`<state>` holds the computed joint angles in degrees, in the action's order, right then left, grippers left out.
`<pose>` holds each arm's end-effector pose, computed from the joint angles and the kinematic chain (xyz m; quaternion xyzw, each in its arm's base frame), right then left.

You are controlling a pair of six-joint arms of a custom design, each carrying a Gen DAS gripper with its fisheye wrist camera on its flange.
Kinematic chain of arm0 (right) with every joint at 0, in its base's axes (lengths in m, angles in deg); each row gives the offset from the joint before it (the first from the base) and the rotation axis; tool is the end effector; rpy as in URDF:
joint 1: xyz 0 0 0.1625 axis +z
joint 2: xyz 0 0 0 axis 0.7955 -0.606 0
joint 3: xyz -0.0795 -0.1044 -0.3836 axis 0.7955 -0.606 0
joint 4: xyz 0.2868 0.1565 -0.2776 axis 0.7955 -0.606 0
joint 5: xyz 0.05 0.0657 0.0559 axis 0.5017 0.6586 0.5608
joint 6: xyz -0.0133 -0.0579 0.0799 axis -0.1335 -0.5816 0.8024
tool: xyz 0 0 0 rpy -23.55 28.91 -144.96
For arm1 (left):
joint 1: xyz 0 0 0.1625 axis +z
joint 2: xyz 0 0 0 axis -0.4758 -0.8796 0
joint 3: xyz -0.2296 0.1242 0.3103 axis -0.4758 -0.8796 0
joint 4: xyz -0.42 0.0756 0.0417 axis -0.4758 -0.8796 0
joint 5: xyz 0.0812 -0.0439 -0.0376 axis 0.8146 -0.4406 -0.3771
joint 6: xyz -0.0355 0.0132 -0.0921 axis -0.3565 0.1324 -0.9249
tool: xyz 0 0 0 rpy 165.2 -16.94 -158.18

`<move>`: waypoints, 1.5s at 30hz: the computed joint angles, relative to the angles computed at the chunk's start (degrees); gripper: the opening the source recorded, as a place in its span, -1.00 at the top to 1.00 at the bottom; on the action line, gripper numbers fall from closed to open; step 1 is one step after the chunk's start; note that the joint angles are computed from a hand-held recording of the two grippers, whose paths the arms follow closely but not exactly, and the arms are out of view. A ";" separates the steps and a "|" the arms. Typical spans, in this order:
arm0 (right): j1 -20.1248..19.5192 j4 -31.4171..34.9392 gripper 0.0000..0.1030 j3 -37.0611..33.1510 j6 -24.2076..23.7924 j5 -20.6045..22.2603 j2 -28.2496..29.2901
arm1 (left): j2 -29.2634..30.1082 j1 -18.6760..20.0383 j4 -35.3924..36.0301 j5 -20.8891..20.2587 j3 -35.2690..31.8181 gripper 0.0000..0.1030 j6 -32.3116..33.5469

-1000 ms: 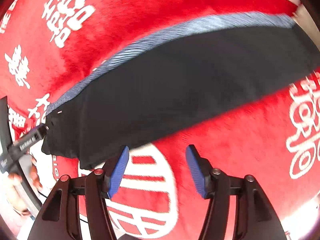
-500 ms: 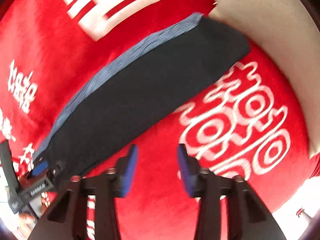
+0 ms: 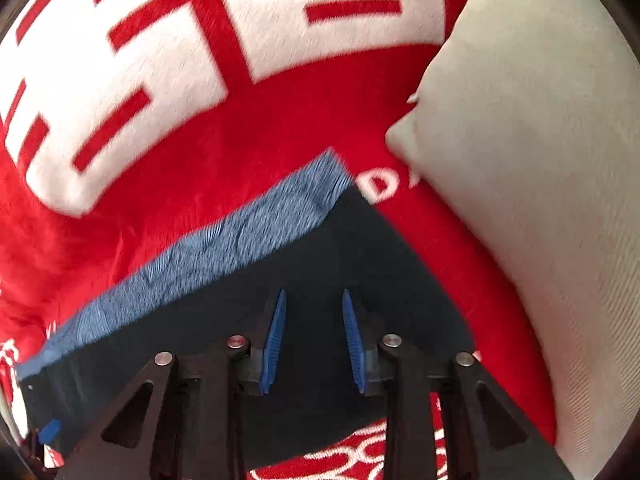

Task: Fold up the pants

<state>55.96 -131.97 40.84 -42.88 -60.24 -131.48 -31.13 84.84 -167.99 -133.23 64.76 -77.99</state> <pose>0.2473 -0.5395 0.1661 -0.1292 -0.9094 0.2261 0.3244 -0.1005 -0.5171 0.2676 0.0612 0.9098 -0.0508 0.4074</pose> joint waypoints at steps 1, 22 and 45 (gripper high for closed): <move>-0.21 -1.33 0.25 1.03 1.05 2.33 -1.30 | 0.16 0.15 0.14 -0.23 -0.11 -1.00 0.02; -7.37 -46.13 0.05 29.42 7.80 27.35 -11.78 | 3.43 -4.34 5.79 -1.70 -3.52 -1.00 -4.73; -11.48 -44.51 0.67 24.46 5.31 35.14 -8.47 | 16.90 -4.72 -10.20 10.13 -6.93 -0.80 -5.51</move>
<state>44.48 -176.48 65.30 -37.57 -25.10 -139.95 -14.22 80.12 -178.19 -123.11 57.83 -83.50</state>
